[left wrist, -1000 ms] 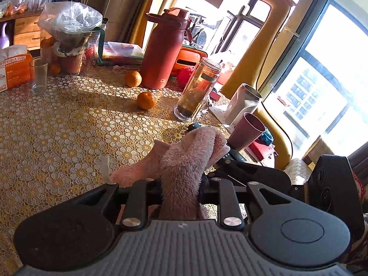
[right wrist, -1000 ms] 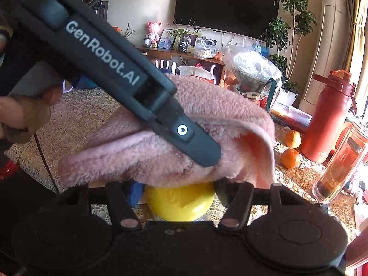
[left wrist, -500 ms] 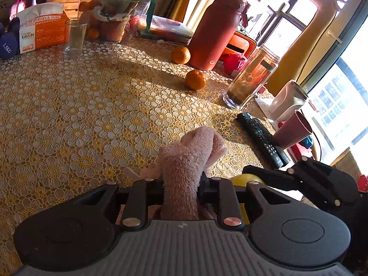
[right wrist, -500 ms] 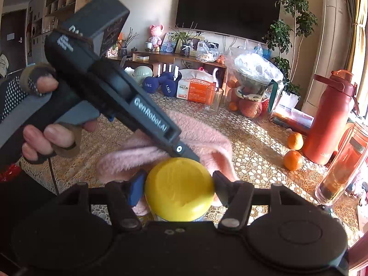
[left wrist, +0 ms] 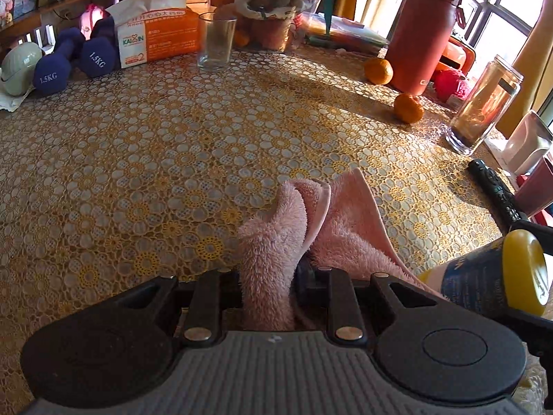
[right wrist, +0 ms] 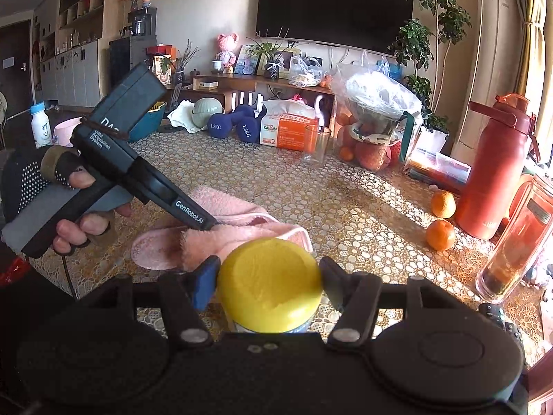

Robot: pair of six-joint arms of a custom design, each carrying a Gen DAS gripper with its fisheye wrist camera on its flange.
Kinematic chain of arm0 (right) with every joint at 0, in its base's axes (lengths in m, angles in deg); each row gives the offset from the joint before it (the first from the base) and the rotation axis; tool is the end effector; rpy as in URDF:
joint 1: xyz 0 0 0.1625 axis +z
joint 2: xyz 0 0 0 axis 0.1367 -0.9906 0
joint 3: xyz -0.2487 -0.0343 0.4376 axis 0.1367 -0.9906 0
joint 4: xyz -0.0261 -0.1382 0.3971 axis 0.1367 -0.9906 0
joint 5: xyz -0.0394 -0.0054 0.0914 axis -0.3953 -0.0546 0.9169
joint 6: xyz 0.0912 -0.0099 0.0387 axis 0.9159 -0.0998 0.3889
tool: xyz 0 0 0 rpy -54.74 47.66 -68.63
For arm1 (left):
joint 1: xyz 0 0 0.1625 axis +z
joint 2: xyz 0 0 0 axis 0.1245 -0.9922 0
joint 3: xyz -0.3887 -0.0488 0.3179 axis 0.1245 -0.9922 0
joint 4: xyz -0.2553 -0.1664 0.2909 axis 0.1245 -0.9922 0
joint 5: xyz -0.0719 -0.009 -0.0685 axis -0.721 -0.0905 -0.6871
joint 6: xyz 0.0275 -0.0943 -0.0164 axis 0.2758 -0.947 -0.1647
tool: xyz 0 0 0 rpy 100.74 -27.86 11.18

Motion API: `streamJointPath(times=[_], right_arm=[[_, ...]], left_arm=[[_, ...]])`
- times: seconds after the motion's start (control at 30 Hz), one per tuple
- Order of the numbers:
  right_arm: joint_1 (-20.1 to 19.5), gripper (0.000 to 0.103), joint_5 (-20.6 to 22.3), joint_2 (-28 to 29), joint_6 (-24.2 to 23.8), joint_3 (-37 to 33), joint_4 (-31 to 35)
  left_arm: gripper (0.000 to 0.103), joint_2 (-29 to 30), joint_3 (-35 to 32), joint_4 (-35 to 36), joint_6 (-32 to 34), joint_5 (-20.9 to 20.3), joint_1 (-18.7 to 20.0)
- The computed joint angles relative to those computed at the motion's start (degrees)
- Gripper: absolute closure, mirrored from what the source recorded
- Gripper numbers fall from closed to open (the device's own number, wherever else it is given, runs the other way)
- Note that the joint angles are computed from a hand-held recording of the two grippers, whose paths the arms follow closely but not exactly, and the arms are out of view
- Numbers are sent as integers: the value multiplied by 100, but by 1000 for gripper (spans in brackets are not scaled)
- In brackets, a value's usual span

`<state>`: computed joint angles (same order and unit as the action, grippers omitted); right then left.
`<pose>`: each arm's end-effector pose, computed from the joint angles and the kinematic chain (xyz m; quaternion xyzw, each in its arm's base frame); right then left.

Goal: Organize objects
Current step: 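Lower the towel onto the table and open the left gripper, then set the jar upright on the table and open the right gripper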

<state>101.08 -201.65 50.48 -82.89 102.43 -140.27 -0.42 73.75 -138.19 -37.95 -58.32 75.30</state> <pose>0.3203 -0.6971 -0.0945 0.2669 -0.8195 0.3907 0.3234 0.0488 -0.8881 0.2528 0.3332 0.9111 -0.1389 0.1990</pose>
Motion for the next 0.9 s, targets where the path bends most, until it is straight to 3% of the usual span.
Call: streamJointPath(times=[0.23, 0.4, 0.73, 0.8, 0.9], right_arm=[[14, 41, -88, 46, 65, -160, 131], [19, 38, -136, 70, 64, -224, 133], [44, 30, -106, 69, 172, -224, -29], [61, 28, -100, 62, 220, -208, -98], [93, 25, -70, 64, 205, -167, -287]], left_arm=[[74, -52, 205, -333, 196, 54, -18], [40, -112, 432, -839, 395, 134, -49], [32, -354, 757, -1269, 523, -131, -41], [23, -448, 916, -1465, 631, -220, -50], [20, -590, 1126, -1654, 747, -351, -67]])
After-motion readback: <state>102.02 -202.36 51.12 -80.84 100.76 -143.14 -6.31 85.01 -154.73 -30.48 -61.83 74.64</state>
